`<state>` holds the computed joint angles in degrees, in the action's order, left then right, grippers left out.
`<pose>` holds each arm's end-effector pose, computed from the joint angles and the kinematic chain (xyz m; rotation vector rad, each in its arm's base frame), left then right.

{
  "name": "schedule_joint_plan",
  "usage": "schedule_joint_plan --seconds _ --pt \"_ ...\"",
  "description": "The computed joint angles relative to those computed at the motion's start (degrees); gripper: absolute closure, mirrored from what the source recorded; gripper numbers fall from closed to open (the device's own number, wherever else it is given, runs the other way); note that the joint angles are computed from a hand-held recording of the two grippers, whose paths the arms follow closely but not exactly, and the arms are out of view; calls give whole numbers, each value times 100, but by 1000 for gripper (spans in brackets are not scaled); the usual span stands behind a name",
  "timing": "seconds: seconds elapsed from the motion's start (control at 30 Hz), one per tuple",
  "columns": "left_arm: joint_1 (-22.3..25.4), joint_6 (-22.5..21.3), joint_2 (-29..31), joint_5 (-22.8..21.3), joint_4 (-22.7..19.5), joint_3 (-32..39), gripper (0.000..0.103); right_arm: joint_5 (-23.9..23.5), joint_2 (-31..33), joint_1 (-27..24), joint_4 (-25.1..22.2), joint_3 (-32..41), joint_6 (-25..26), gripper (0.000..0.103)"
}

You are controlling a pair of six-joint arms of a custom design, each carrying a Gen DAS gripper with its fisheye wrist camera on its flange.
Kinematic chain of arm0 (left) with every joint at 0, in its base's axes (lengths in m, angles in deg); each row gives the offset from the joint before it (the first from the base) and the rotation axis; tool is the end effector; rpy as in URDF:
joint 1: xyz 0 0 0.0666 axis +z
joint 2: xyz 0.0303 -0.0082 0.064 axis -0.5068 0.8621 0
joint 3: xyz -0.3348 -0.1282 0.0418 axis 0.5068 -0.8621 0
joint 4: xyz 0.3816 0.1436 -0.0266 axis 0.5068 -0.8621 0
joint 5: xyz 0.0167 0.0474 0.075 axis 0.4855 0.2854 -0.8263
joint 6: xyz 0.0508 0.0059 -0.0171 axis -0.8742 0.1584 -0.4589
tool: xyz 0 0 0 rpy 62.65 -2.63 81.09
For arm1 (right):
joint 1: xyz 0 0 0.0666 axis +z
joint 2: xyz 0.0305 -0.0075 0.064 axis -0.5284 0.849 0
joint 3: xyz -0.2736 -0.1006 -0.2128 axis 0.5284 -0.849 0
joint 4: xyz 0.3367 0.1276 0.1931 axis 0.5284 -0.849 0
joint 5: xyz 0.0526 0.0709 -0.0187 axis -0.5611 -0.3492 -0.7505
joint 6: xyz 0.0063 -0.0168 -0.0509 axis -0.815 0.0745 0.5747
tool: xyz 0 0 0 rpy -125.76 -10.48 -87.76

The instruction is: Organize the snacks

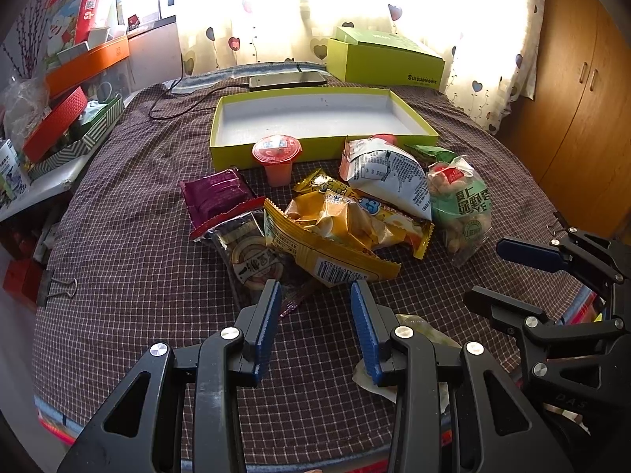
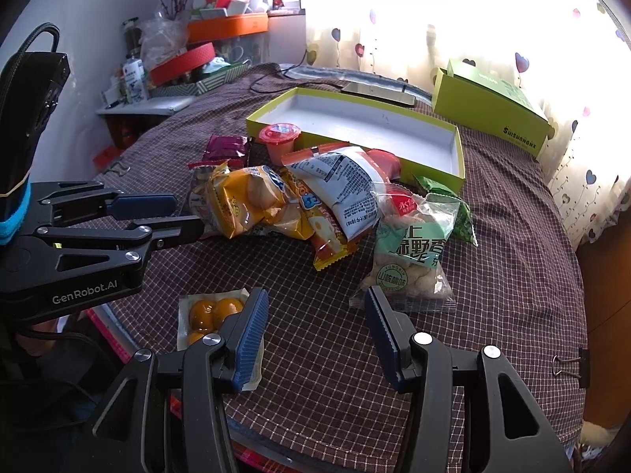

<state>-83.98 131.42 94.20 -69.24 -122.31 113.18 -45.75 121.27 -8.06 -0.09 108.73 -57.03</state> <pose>0.3217 -0.4026 0.4889 -0.2767 2.4436 0.0294 0.3972 0.1858 0.5091 -1.0833 2.2498 0.3647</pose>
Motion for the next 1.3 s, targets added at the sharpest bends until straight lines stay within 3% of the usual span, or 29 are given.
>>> schedule_joint_plan --seconds 1.3 --pt "52 -3 -53 257 123 -82 65 -48 19 12 -13 37 17 52"
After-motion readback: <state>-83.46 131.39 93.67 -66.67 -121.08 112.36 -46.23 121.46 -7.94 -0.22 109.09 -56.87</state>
